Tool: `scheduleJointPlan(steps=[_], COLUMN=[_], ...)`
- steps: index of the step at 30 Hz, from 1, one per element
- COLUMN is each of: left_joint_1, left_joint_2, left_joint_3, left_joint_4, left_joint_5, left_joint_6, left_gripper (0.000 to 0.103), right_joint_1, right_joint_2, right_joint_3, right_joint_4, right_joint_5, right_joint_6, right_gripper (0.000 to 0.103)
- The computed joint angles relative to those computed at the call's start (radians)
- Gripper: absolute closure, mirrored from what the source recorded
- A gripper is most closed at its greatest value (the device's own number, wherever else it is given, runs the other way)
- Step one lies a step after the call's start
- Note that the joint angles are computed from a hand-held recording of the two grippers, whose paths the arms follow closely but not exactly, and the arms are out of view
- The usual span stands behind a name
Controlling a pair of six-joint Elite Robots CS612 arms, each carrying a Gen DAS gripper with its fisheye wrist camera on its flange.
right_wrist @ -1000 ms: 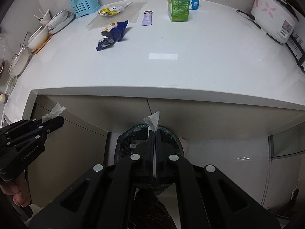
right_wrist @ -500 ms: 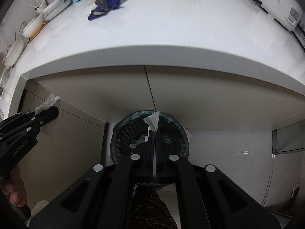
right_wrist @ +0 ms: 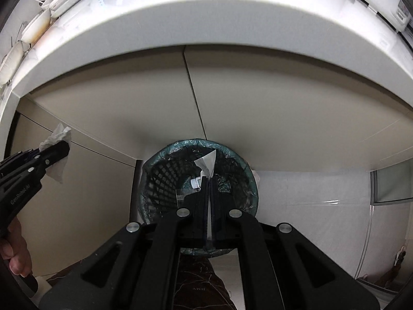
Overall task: Collect trash
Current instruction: 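Open the right gripper to drop the plastic bag into the wastebasket, then open the left gripper to drop the white tissue into the wastebasket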
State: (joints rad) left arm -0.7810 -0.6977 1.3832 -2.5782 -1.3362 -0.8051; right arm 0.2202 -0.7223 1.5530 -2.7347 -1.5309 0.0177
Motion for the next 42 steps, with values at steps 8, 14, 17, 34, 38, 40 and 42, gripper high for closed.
scheduleJointPlan(steps=[8, 14, 17, 34, 38, 40, 42], left_joint_1=[0.006, 0.007, 0.006, 0.009, 0.009, 0.009, 0.008], left_joint_2=[0.012, 0.006, 0.006, 0.02, 0.034, 0.043, 0.054], left_joint_3=[-0.014, 0.001, 0.004, -0.015, -0.033, -0.046, -0.063], left_joint_4=[0.013, 0.008, 0.012, 0.04, 0.046, 0.051, 0.053], left_joint_5=[-0.01, -0.012, -0.016, -0.045, -0.057, -0.065, -0.072], left_joint_6=[-0.01, -0.018, -0.024, -0.034, -0.02, -0.011, 0.005], left_gripper=[0.089, 0.089, 0.089, 0.089, 0.089, 0.089, 0.089], right_joint_1=[0.006, 0.015, 0.019, 0.009, 0.0, -0.006, -0.011], right_joint_2=[0.037, 0.054, 0.062, 0.049, 0.045, 0.041, 0.034], right_joint_3=[-0.021, -0.042, -0.05, -0.028, -0.02, -0.014, -0.003], right_joint_4=[0.015, 0.052, 0.07, 0.018, -0.003, -0.011, -0.023], right_joint_5=[0.005, 0.01, 0.008, 0.042, 0.045, 0.038, 0.033], right_joint_6=[-0.024, -0.045, -0.051, -0.034, -0.016, -0.005, 0.0], right_gripper=[0.102, 0.102, 0.101, 0.04, 0.023, 0.019, 0.013])
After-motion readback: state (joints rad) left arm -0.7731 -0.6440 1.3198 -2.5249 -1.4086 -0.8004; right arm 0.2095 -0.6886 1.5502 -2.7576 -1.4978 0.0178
